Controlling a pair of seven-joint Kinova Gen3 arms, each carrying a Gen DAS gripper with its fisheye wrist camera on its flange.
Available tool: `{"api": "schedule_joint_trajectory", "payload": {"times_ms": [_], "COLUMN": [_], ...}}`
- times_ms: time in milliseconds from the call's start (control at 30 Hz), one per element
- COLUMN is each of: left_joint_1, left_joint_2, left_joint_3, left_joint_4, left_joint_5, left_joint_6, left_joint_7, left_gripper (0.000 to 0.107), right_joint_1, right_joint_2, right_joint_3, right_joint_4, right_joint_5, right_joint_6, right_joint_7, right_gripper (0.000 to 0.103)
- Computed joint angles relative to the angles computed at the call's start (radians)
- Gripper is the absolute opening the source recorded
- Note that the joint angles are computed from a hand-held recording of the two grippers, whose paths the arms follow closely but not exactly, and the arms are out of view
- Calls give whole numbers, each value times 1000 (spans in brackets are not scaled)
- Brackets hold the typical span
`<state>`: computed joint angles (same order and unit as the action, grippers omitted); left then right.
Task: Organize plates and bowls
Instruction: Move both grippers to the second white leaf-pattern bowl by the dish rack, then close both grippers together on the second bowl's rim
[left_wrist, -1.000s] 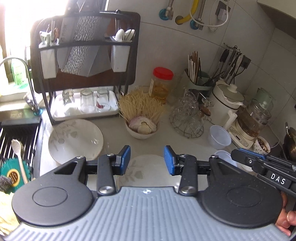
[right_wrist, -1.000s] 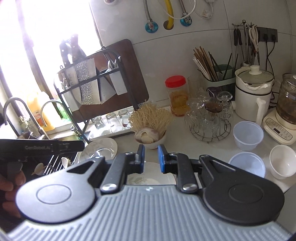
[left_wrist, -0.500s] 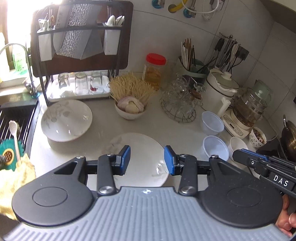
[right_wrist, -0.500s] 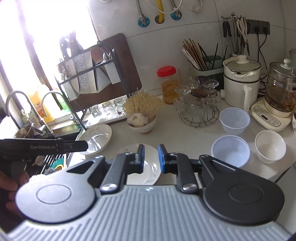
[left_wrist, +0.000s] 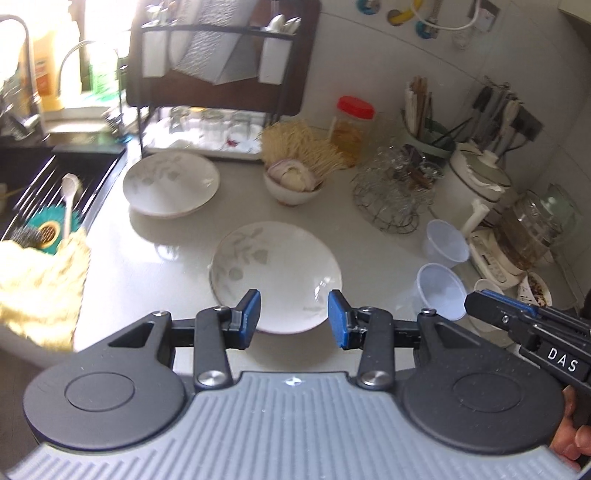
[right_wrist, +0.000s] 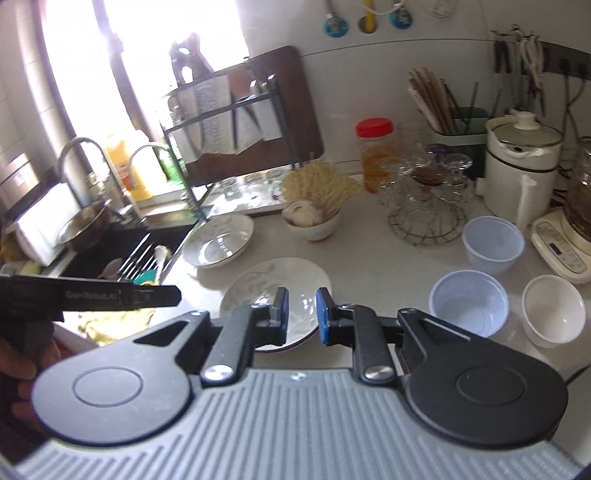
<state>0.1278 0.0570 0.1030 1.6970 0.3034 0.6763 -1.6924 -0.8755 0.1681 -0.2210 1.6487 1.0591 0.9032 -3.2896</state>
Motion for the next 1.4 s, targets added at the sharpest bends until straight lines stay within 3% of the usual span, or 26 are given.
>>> {"api": "schedule_joint_trajectory", "payload": {"times_ms": [200,467,833,1233,1300,1367,1400], "left_joint_1": [7,-73,-193,-266,-276,-283,-288], "left_joint_2": [-17,93,306,559,606,654,679], "left_joint_3": [-8,-18,7,21,23,23,25], "left_joint_4": [7,-100,-344,-671,-743,-821,-862], "left_joint_5": [-68,18,98,59,45,32,28], "left_joint_6": [30,79,162,237,268,306,329], "left_joint_7": [91,-50,-190,-229,-232,-228,-226], "left_gripper": [46,48,49,59,60,60,60], "right_joint_1": [29,30,15,56,62,74,82], "right_joint_2": [3,82,249,454,495,536,558], "right_joint_3": [5,58,168,248,261,266,266], "right_joint_4": [-3,-98,-342,-660,-724,-790,-826], "right_joint_5": [-49,-103,-257,-489,-529,-573,-596], "right_joint_6": [-80,-92,-77,-52,-37,-28,-20], "right_joint_7": [50,100,255,468,496,527,548], "right_gripper": [20,20,20,21,41,51,51]}}
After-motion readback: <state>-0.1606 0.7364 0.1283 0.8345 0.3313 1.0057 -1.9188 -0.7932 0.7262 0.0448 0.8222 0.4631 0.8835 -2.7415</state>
